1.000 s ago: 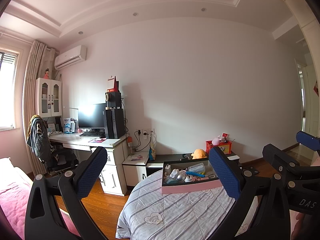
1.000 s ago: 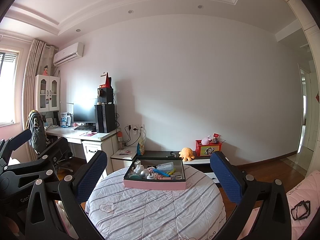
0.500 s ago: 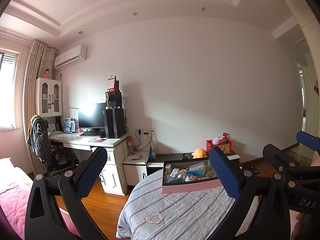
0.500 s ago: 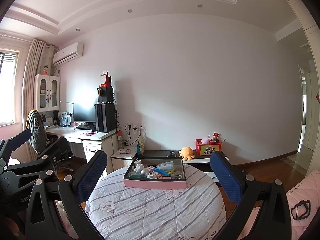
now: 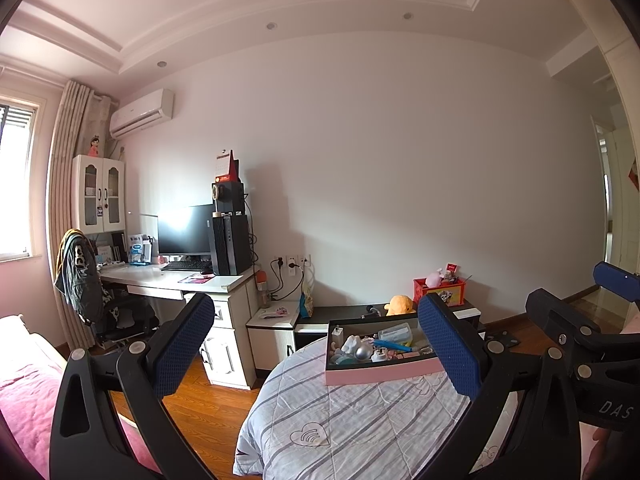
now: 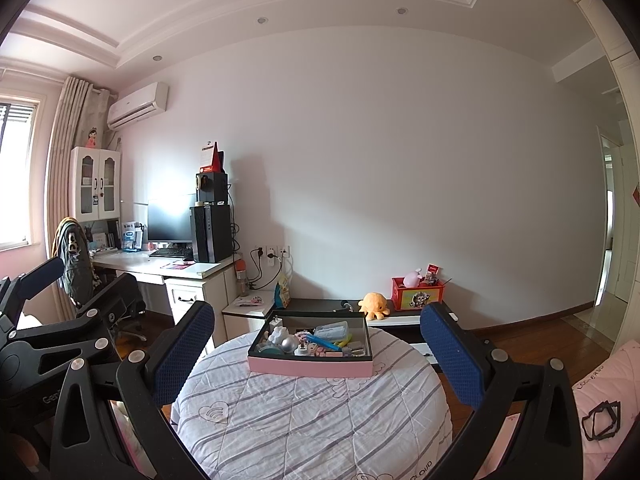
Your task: Organize rigid objects
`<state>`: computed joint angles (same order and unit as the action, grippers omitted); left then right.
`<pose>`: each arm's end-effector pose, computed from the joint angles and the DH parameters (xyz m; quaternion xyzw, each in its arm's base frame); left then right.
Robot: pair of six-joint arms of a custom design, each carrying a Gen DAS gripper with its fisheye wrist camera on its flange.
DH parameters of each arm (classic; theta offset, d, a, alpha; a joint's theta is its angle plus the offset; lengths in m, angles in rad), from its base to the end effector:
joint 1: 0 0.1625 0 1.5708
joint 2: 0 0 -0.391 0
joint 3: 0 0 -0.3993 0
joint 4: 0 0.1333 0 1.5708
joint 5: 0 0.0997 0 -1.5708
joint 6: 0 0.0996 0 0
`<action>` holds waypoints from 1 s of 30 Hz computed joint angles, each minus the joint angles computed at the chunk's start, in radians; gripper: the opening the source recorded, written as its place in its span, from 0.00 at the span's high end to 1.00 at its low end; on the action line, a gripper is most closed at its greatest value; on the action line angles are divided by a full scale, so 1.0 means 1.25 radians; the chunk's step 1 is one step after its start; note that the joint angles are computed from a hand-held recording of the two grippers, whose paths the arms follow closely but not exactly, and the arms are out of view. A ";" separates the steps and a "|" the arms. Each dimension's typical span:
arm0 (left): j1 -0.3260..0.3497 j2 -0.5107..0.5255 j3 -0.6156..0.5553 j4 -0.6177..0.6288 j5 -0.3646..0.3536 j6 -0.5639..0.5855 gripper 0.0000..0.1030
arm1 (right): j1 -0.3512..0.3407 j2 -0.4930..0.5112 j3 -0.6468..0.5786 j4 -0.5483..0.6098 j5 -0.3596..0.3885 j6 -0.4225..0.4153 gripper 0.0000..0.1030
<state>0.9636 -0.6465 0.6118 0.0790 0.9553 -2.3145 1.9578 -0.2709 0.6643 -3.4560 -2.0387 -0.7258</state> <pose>-0.2929 -0.7560 0.3087 0.2948 0.6566 -0.6308 0.2898 0.3996 -0.7464 0.2064 0.2437 -0.6898 0.6220 0.2791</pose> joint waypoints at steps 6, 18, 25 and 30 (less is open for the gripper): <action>0.002 0.001 -0.001 0.002 0.000 -0.002 0.00 | 0.001 0.001 -0.004 0.003 -0.003 -0.001 0.00; 0.002 0.003 -0.004 0.005 0.000 -0.002 0.00 | 0.001 -0.002 0.002 0.002 -0.005 -0.001 0.00; 0.003 0.011 -0.018 0.014 0.000 -0.007 0.00 | 0.001 -0.001 0.002 0.002 -0.006 -0.001 0.00; 0.010 0.003 0.001 0.011 0.004 -0.013 0.00 | 0.001 -0.001 0.001 0.008 -0.010 0.000 0.00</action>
<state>0.9765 -0.6428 0.6131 0.0927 0.9605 -2.3309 1.9586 -0.2722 0.6654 -3.4457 -2.0509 -0.7254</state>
